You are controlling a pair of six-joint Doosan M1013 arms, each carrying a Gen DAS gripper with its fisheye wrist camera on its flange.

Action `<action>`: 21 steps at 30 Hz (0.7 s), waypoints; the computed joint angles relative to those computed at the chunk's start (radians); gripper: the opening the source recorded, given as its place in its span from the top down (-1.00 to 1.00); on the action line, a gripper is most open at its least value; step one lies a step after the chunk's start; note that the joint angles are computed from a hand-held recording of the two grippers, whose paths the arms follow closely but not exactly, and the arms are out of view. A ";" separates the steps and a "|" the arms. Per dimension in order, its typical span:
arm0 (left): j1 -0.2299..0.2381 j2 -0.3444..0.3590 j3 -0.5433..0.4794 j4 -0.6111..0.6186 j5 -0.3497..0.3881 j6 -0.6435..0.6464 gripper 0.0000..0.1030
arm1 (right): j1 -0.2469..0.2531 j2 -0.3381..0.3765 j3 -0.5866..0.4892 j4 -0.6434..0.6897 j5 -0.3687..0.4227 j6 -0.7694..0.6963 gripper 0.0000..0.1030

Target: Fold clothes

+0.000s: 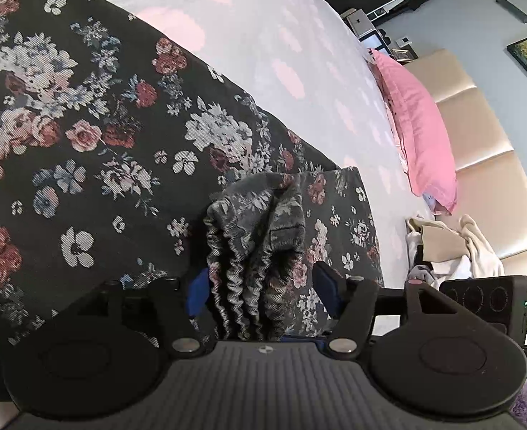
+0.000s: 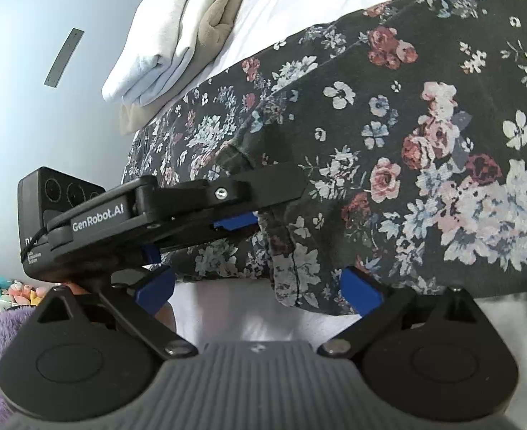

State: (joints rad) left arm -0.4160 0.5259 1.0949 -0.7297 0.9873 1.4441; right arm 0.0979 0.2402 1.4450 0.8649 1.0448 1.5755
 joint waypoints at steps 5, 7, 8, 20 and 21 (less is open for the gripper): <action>-0.004 0.002 -0.005 0.005 0.001 0.016 -0.07 | 0.000 0.001 -0.004 -0.005 0.006 0.005 -0.95; -0.010 0.000 -0.010 0.040 0.001 0.014 0.13 | 0.000 0.001 -0.007 -0.009 0.007 0.016 -0.94; -0.012 -0.001 -0.011 0.054 -0.001 0.009 0.31 | 0.000 0.001 -0.009 -0.012 0.008 0.017 -0.93; -0.023 -0.024 -0.030 0.148 -0.039 0.022 0.64 | 0.042 -0.026 -0.068 -0.248 -0.055 -0.003 -0.49; -0.020 -0.025 -0.035 0.150 -0.036 0.024 0.64 | 0.048 -0.028 -0.076 -0.296 -0.058 0.008 -0.30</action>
State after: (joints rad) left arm -0.4360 0.5010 1.0599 -0.5801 0.9510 1.4680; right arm 0.1459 0.2120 1.3689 0.5691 0.9864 1.5837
